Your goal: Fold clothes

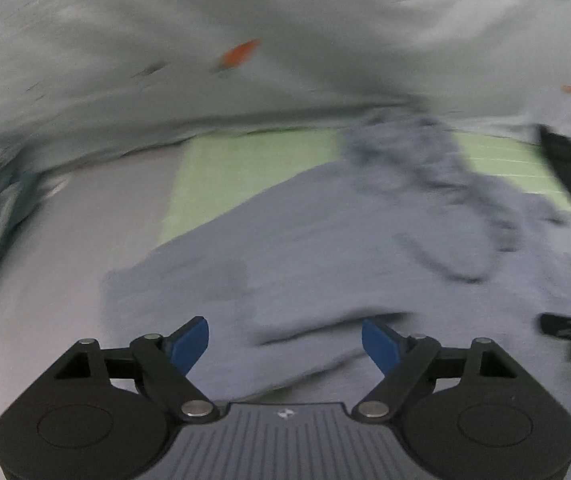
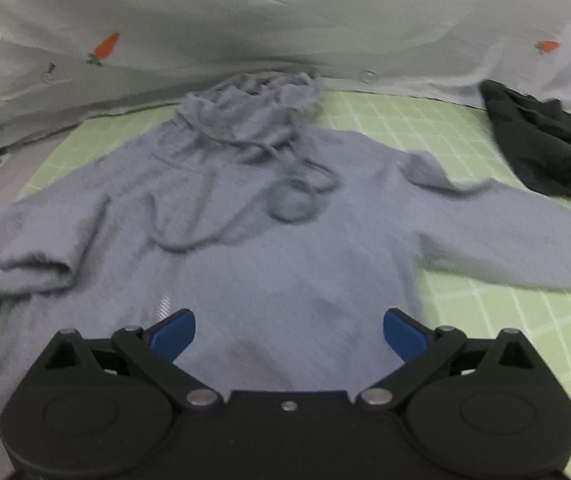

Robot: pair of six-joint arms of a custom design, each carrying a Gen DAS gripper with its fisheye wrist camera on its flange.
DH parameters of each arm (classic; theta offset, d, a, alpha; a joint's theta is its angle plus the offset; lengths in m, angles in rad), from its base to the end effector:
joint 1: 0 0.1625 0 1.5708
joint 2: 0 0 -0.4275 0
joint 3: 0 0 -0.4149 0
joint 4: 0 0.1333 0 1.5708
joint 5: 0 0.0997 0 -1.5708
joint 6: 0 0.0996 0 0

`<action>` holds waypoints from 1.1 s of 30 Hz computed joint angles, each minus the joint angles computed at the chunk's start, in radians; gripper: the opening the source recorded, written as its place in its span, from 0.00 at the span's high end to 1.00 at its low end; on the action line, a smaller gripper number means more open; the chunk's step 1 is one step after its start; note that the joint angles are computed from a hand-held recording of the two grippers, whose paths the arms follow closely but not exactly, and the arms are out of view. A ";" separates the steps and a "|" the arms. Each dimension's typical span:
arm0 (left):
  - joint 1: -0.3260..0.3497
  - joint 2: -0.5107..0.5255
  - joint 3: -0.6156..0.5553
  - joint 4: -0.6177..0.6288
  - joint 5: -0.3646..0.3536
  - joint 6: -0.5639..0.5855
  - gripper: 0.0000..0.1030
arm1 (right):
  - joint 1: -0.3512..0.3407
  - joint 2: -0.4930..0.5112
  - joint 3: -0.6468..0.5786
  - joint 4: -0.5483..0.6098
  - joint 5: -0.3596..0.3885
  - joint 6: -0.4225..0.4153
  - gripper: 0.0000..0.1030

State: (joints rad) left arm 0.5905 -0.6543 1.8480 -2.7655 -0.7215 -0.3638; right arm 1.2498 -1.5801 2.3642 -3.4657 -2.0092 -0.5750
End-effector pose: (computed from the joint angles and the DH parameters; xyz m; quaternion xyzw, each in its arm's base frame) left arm -0.3757 -0.5023 -0.0288 0.2762 0.8683 -0.2569 0.3221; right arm -0.0445 -0.4224 0.3463 -0.0087 -0.8372 0.3838 0.3895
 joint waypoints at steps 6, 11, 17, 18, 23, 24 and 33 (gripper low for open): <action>0.041 -0.046 0.003 0.249 0.101 -0.202 0.18 | 0.075 0.119 -0.078 0.021 0.031 -0.077 0.01; 0.081 -0.065 -0.002 0.306 0.070 -0.249 0.18 | 0.132 0.218 -0.119 0.035 0.036 -0.133 0.01; 0.108 -0.063 -0.002 0.273 0.041 -0.203 0.18 | 0.176 0.304 -0.144 0.023 -0.003 -0.193 0.02; 0.113 -0.063 -0.003 0.265 0.034 -0.190 0.18 | 0.185 0.326 -0.150 -0.003 -0.022 -0.227 0.03; 0.116 -0.059 -0.001 0.225 0.026 -0.128 0.17 | 0.212 0.389 -0.187 -0.074 -0.054 -0.313 0.25; 0.116 -0.058 -0.001 0.218 0.026 -0.119 0.17 | 0.213 0.387 -0.194 -0.056 -0.046 -0.305 0.33; 0.115 -0.058 0.008 0.190 0.028 -0.102 0.17 | 0.191 0.330 -0.181 0.018 0.045 -0.213 0.91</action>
